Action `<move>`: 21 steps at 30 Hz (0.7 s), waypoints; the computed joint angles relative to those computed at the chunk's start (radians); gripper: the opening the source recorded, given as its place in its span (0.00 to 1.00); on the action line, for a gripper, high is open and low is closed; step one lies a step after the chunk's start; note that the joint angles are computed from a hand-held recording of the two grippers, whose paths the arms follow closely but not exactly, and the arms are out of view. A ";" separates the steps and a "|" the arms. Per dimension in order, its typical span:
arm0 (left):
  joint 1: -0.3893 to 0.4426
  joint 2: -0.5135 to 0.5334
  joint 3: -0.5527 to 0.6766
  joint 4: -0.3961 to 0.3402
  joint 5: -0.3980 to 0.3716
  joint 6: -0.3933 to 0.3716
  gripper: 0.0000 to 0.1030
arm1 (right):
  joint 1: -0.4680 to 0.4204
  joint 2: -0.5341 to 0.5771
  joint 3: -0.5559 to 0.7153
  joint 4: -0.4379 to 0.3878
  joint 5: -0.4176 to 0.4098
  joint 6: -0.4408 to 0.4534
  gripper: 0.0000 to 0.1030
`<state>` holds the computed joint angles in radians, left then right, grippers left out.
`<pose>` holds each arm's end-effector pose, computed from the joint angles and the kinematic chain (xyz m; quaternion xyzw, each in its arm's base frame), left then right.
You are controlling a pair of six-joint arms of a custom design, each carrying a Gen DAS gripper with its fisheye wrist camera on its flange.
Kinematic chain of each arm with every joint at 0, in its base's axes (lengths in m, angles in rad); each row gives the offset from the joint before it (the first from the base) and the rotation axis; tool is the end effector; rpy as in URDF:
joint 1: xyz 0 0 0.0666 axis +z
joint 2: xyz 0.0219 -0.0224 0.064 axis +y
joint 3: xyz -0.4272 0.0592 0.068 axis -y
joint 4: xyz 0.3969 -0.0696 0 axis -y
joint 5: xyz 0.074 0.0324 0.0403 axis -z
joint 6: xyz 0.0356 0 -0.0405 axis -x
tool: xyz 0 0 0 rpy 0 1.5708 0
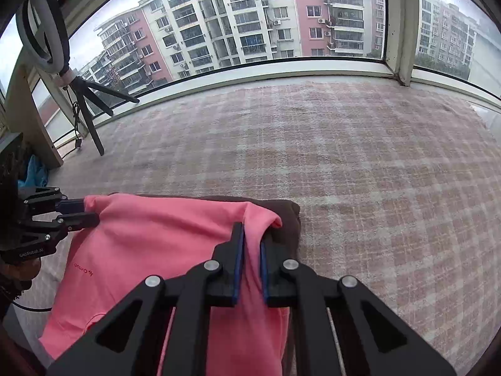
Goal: Fold clothes
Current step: 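Lift the folded pink shirt with both tools and place it on the brown garment, then release the pink shirt and straighten it on the brown garment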
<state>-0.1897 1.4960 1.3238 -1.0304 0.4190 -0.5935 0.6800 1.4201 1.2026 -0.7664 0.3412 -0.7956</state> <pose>0.4754 -0.1064 0.3942 0.4022 0.8743 -0.1644 0.2164 0.3747 0.2872 0.3879 0.1035 0.9389 0.0715 0.3202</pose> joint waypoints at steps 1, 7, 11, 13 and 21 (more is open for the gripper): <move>0.013 -0.012 -0.006 0.013 -0.016 -0.007 0.30 | 0.004 -0.017 -0.004 -0.015 0.017 -0.010 0.18; 0.060 -0.152 -0.084 -0.033 0.089 -0.143 0.30 | 0.110 -0.147 -0.059 -0.048 0.186 -0.116 0.19; 0.056 -0.197 -0.137 -0.233 0.216 -0.297 0.30 | 0.212 -0.145 -0.079 -0.044 0.198 -0.183 0.19; 0.042 -0.220 -0.194 -0.261 0.190 -0.371 0.31 | 0.254 -0.121 -0.087 -0.067 0.167 -0.225 0.19; 0.068 -0.264 -0.213 -0.285 0.125 -0.419 0.30 | 0.306 -0.163 -0.093 -0.149 0.189 -0.334 0.19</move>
